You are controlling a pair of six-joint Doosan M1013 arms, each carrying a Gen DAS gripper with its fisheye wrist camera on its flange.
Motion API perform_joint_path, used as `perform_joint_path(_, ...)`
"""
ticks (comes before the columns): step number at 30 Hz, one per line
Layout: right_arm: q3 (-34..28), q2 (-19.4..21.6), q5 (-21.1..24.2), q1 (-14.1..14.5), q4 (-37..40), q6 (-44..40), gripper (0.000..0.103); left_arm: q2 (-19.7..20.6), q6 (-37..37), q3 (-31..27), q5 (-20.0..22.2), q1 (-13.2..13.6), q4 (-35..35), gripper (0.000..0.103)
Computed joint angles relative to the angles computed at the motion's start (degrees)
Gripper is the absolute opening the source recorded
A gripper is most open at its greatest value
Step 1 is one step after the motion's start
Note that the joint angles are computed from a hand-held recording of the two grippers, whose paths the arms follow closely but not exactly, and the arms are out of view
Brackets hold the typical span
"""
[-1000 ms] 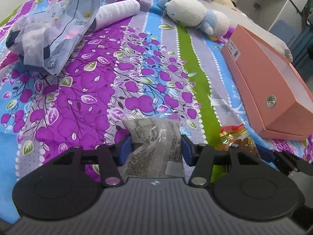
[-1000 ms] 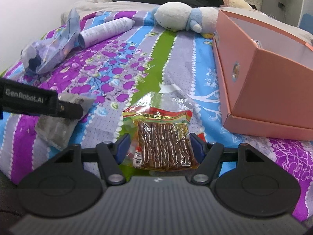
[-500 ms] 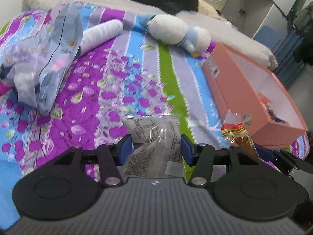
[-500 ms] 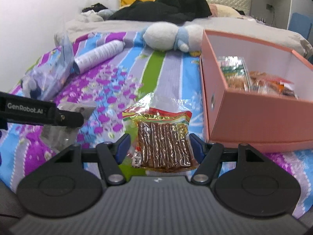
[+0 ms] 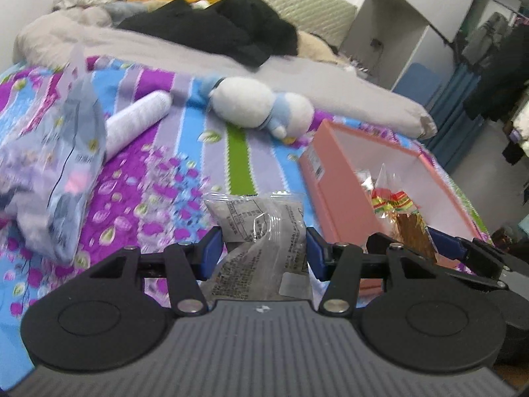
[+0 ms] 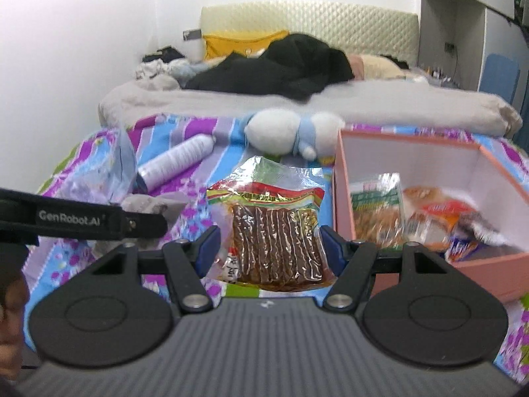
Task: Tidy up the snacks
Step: 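Lift both packets and carry them over the pink box, then open both tools to drop the packets into the pink box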
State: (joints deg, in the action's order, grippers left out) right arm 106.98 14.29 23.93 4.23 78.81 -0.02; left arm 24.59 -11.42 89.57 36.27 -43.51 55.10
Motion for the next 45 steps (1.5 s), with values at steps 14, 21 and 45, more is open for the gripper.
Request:
perform_joint_path(14, -3.16, -0.78, -2.90, -2.37, 11.50, -9.07, 0.068, 2.59, 4.22, -8.96, -3.45, 0.53, 4.56, 0.059)
perform_joint_path(21, -5.12, -0.22, -4.15, -4.28, 16.05, -12.62, 0.068, 5.16, 9.02, -14.27, -4.75, 0.29, 2.57, 0.059)
perform_joint_path(45, -15.62, 12.31, -5.51, -7.62, -18.84, 25.16, 0.069, 24.13, 47.09, -41.57, 2.76, 4.74, -32.87, 0.059)
